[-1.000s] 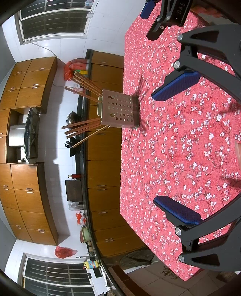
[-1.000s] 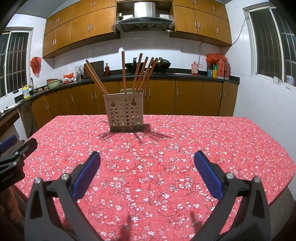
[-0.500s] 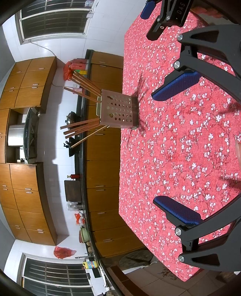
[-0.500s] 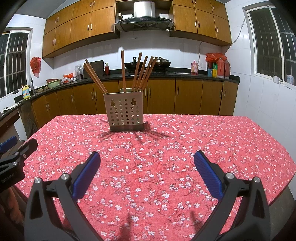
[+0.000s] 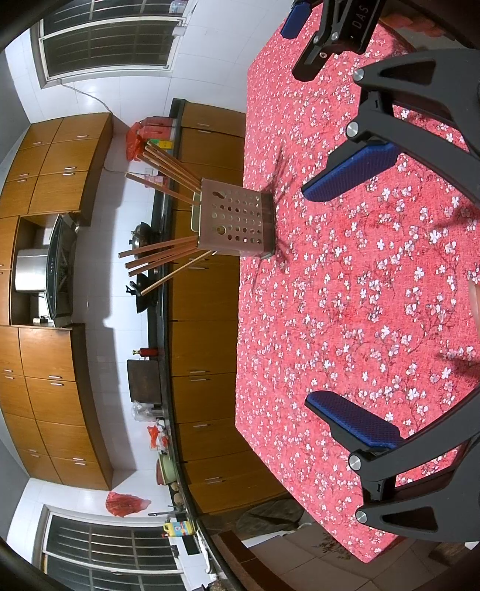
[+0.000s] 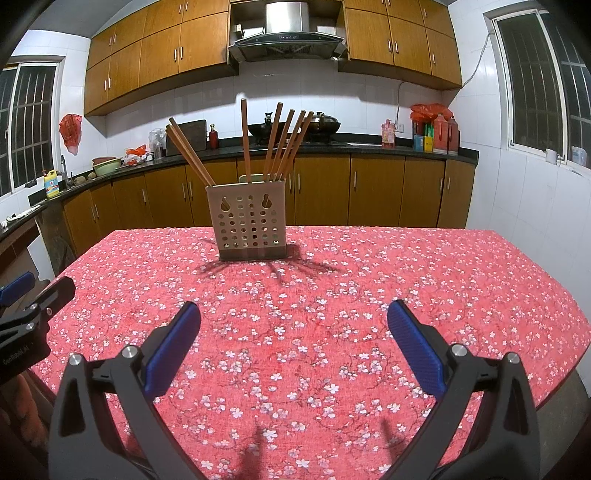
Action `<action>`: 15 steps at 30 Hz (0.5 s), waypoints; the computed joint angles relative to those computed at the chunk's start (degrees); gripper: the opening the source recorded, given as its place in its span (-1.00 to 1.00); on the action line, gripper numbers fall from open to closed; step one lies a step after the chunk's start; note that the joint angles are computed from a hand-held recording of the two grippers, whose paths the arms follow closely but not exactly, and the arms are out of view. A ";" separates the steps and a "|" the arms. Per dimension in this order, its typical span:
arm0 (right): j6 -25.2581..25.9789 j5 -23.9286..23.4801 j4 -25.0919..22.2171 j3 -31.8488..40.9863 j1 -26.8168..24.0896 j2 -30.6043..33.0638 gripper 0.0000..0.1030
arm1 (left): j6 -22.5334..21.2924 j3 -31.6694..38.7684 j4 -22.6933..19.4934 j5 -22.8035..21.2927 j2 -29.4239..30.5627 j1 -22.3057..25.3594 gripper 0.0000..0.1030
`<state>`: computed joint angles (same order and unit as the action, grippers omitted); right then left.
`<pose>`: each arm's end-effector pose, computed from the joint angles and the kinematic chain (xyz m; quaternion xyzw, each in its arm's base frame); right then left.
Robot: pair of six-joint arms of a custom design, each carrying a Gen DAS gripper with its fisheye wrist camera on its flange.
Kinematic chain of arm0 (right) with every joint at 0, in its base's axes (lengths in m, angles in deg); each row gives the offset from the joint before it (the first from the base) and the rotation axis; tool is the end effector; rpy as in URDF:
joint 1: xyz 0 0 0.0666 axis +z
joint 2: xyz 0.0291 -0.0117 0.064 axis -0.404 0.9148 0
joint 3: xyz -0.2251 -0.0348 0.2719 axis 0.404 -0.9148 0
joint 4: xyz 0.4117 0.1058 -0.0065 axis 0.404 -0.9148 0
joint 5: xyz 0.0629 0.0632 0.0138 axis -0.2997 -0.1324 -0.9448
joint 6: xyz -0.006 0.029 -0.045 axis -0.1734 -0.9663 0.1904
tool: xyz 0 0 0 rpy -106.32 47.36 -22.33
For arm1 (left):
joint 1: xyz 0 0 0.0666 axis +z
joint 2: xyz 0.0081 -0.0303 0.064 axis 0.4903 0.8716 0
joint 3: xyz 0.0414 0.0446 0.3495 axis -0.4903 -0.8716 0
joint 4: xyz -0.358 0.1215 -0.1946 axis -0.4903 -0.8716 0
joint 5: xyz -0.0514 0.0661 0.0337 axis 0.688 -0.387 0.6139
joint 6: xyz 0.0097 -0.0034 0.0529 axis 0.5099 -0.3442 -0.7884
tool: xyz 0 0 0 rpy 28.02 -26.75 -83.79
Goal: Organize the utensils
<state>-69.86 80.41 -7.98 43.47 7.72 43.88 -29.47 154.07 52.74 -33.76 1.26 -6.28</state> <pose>0.4898 0.2819 0.4204 -0.0221 0.8410 0.0123 0.5405 0.4631 -0.3064 0.4369 -0.0335 0.8236 0.0173 0.5659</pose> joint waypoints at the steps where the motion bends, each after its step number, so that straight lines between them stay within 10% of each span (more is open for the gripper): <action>1: 0.08 -0.08 0.01 0.04 -0.12 0.00 0.92 | 0.04 -0.04 0.01 -0.03 0.00 -0.05 0.97; 15: 0.01 -0.10 -0.15 0.19 -0.10 0.07 0.92 | 0.93 0.03 -0.25 0.13 0.42 -0.21 0.97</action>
<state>-69.84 80.31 -8.12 43.66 7.62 43.95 -28.54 154.10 52.50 -33.63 1.68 -6.49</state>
